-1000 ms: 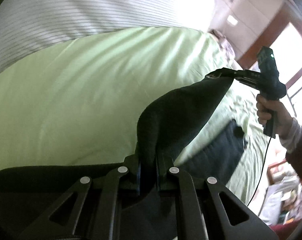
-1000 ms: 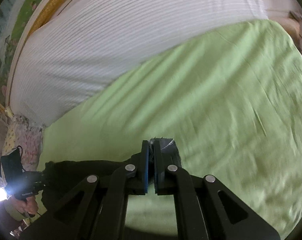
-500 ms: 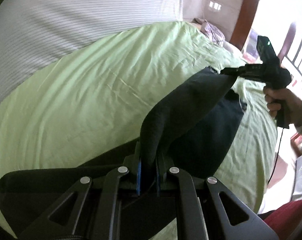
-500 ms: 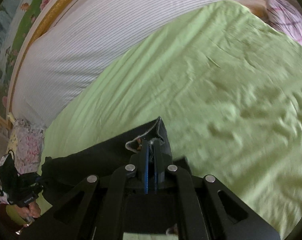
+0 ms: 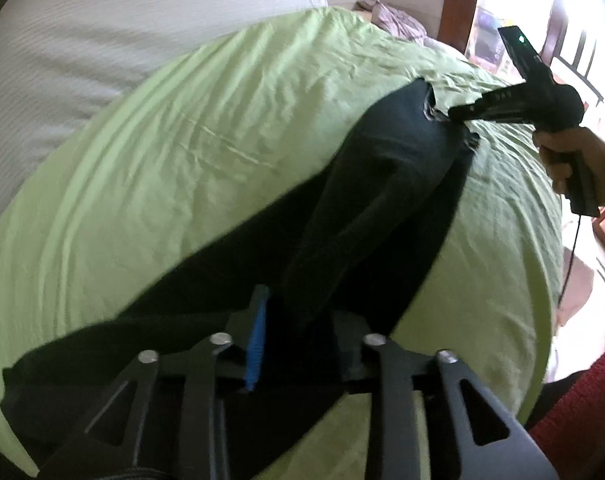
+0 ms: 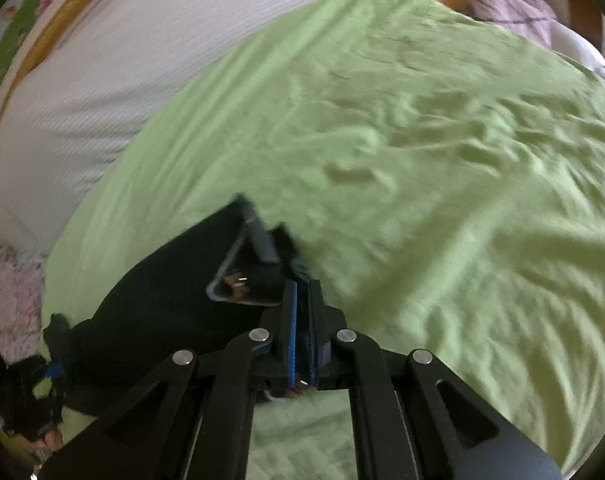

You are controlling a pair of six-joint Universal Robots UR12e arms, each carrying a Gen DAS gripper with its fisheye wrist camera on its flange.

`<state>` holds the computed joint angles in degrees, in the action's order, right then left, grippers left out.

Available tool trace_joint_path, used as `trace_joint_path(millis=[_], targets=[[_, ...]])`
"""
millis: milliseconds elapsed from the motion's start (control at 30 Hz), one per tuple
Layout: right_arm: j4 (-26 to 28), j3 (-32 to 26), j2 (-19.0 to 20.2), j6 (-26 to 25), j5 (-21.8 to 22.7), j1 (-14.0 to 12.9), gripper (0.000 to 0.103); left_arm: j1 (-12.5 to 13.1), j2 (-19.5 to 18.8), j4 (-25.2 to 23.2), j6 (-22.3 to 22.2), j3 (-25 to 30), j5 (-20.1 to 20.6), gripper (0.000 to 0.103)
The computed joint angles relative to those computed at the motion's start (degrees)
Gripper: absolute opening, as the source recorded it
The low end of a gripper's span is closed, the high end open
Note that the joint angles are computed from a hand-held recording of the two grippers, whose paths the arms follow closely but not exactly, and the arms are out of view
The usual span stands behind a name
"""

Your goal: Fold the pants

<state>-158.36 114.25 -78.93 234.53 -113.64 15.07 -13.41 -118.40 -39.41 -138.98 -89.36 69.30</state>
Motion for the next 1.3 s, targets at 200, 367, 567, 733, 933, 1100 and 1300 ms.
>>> trace_joint_path(millis=[200,367,567,733,933,1100,1300], targets=[[3.1,-1.0,-1.3,1.4,-5.2,1.8,0.052,0.8,1.1,-3.7,-5.1,0.0,0.5,0.068],[0.9,-4.2,0.3,-4.5,-7.4,3.7,0.055,2.9,1.0,-9.2,-15.4,2.3,-1.1,0.072],[-0.6,-8.6,3.8,-13.1,-1.4,4.7,0.055,6.2,-0.8,-15.0,-30.7,6.7,-3.0,0.072],[-3.3,-12.0,7.6,-20.6,9.9,5.0,0.055,8.3,-2.5,-17.1,-42.0,9.9,-0.4,0.072],[-0.5,-17.8,12.6,-30.5,24.3,4.7,0.055,9.9,-6.1,-24.0,-50.6,16.6,2.6,0.073],[6.1,-23.4,16.7,-38.1,30.3,4.7,0.055,11.0,-11.4,-34.9,-58.8,25.9,2.0,0.073],[13.8,-28.6,20.2,-44.9,33.6,4.9,0.055,9.6,-18.3,-47.3,-61.6,37.3,8.5,0.076]])
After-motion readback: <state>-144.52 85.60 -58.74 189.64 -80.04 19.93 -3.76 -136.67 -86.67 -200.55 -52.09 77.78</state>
